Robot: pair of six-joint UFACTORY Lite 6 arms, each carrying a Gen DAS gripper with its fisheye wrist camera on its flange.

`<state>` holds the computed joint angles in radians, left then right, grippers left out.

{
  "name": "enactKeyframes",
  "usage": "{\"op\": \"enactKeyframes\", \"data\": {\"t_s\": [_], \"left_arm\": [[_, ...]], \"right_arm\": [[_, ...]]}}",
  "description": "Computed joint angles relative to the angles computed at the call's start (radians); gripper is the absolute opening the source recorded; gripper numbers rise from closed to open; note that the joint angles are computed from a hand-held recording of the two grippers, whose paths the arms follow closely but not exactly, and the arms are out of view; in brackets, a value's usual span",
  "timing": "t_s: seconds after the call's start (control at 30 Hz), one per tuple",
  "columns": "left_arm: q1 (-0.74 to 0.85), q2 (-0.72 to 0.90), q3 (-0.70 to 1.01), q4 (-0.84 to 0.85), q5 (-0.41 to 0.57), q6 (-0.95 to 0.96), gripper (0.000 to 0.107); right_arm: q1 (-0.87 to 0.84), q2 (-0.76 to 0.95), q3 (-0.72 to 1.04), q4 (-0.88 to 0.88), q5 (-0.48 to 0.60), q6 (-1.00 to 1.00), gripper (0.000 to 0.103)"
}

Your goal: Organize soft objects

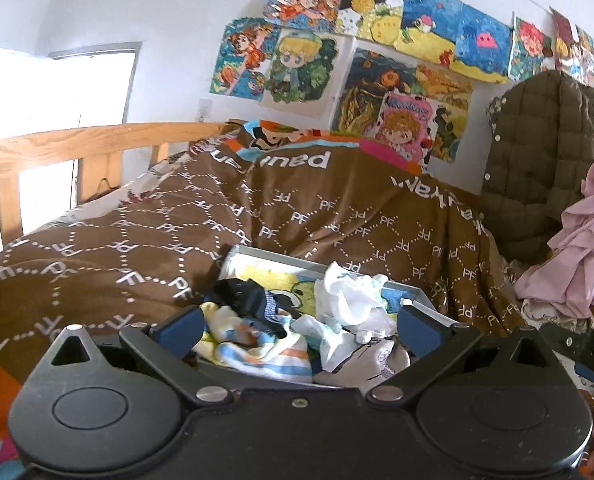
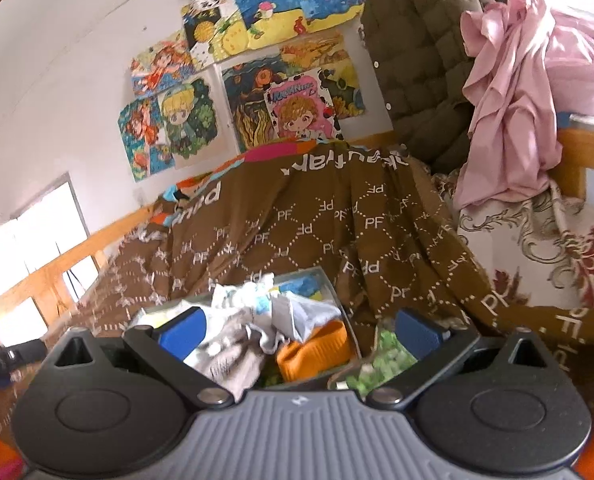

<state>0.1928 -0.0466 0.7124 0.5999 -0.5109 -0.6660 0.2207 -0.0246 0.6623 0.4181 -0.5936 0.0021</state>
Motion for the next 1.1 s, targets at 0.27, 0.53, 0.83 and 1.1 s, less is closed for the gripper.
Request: {"op": "enactKeyframes", "data": {"t_s": [0.27, 0.53, 0.83, 1.1], "left_arm": [[0.135, -0.162, -0.149, 0.165, -0.031, -0.138, 0.102], [0.337, -0.317, -0.315, 0.372, -0.112, -0.210, 0.102], [0.519, -0.329, -0.376, 0.522, -0.223, -0.250, 0.102], [0.581, -0.305, -0.374, 0.685, -0.246, -0.306, 0.102]], "right_arm": [[0.248, -0.131, -0.107, 0.402, -0.064, -0.397, 0.103], [0.385, -0.177, -0.144, 0.589, -0.111, -0.535, 0.103], [0.582, -0.166, -0.155, 0.801, -0.238, -0.677, 0.103], [0.663, -0.160, -0.163, 0.882, -0.325, -0.700, 0.103]]}}
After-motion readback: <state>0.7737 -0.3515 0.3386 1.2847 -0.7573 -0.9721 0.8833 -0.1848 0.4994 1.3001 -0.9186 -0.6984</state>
